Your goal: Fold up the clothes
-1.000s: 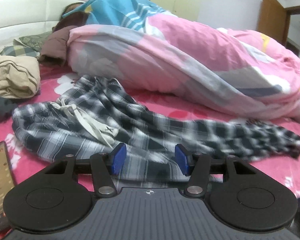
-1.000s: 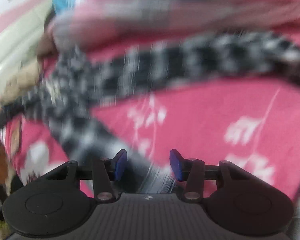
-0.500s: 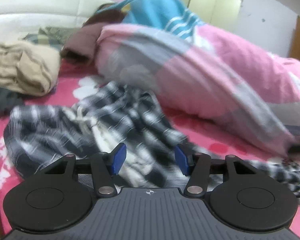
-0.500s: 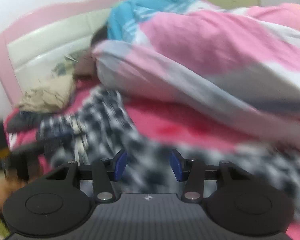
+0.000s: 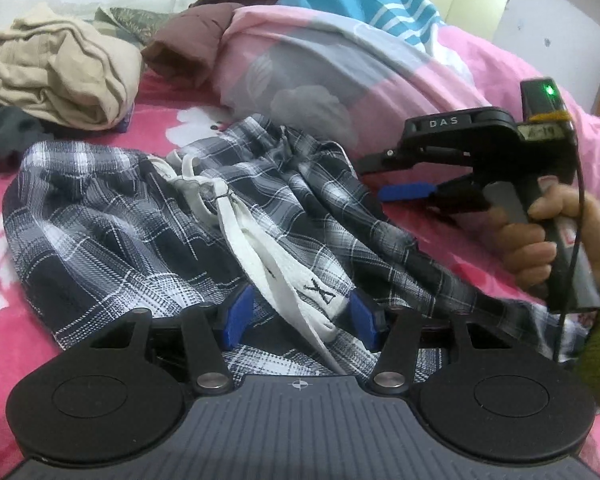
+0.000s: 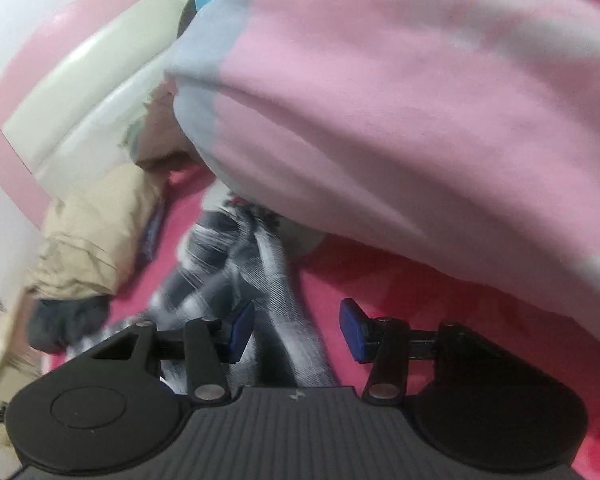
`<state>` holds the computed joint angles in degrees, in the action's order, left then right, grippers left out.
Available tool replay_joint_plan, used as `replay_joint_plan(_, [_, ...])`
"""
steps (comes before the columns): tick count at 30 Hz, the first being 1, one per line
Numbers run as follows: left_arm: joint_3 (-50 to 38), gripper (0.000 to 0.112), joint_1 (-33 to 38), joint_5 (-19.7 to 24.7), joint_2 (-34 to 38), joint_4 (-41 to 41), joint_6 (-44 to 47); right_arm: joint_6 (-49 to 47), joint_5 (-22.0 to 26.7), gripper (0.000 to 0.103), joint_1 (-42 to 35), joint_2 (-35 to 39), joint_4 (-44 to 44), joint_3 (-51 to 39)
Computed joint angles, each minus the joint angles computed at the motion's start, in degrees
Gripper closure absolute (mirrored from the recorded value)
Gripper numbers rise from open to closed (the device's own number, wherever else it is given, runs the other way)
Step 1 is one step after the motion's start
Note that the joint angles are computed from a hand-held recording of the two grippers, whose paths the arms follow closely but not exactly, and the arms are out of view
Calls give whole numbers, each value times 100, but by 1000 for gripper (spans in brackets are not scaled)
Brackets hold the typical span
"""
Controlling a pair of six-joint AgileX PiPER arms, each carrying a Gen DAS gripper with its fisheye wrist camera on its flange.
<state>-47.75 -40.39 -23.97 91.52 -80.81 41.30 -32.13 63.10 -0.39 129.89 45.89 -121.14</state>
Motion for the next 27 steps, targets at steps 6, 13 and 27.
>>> replay_joint_plan(6, [16,60,45,-10,41,240,-288,5,586,74,-8,473,205,-526])
replay_joint_plan(13, [13,64,-2,-123,61,138,-284,-542,-1575,96,756,-877,-1352,1126])
replay_joint_plan(27, [2,65,-26,-186,56,-23,-126,3375,-3940,96,2110,-247,-7974,1801])
